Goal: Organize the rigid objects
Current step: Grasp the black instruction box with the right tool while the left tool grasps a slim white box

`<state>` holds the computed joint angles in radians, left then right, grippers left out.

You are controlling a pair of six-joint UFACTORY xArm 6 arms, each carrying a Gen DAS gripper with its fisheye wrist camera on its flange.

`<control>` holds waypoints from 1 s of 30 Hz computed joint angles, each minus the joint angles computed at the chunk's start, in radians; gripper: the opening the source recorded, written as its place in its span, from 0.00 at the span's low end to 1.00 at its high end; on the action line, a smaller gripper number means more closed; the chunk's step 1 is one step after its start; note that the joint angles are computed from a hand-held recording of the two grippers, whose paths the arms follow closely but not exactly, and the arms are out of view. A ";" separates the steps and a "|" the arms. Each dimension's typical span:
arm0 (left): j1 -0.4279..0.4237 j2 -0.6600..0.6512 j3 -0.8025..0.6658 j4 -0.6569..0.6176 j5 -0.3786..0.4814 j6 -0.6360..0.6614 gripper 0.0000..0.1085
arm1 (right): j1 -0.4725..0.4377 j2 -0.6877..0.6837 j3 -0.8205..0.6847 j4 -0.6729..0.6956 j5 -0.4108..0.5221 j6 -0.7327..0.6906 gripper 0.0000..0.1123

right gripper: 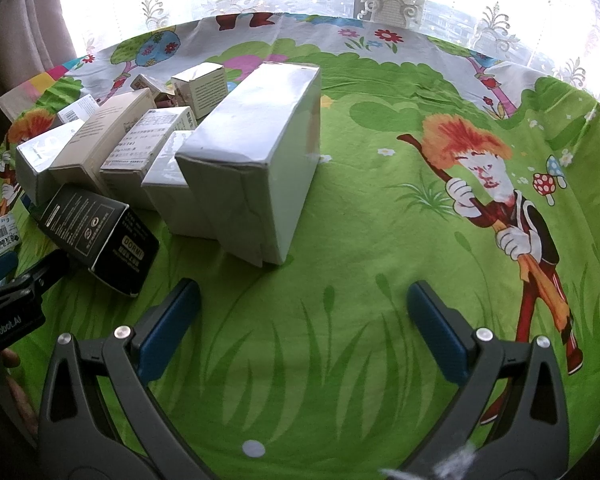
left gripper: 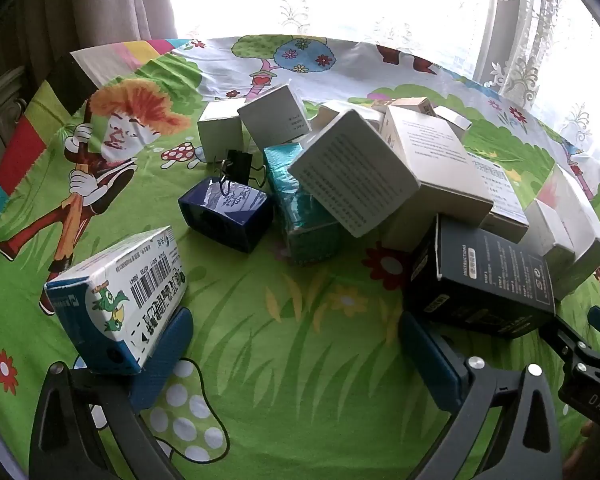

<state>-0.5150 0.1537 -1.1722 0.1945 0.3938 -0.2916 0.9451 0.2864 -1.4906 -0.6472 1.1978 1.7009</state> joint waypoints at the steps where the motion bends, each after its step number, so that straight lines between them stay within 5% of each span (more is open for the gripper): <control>1: 0.000 -0.001 0.004 0.011 -0.010 -0.008 0.95 | 0.000 0.000 0.000 0.000 0.000 0.000 0.92; 6: 0.006 -0.028 0.039 -0.122 -0.018 0.172 0.95 | 0.002 -0.017 0.025 -0.002 -0.027 -0.018 0.92; 11: 0.028 -0.115 0.141 -0.356 -0.027 0.509 0.95 | 0.004 -0.077 0.121 0.000 -0.199 -0.194 0.92; 18: 0.064 -0.212 0.263 -0.374 -0.075 0.519 0.95 | -0.017 -0.027 0.080 0.041 -0.354 -0.413 0.92; 30: 0.104 -0.210 0.258 -0.379 -0.061 0.523 0.95 | -0.131 0.192 -0.177 0.180 -0.493 -0.835 0.88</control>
<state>-0.4107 -0.0567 -0.9137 -0.1845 0.3330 0.2312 0.8144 0.4788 -1.6680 -0.4673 0.7048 0.8661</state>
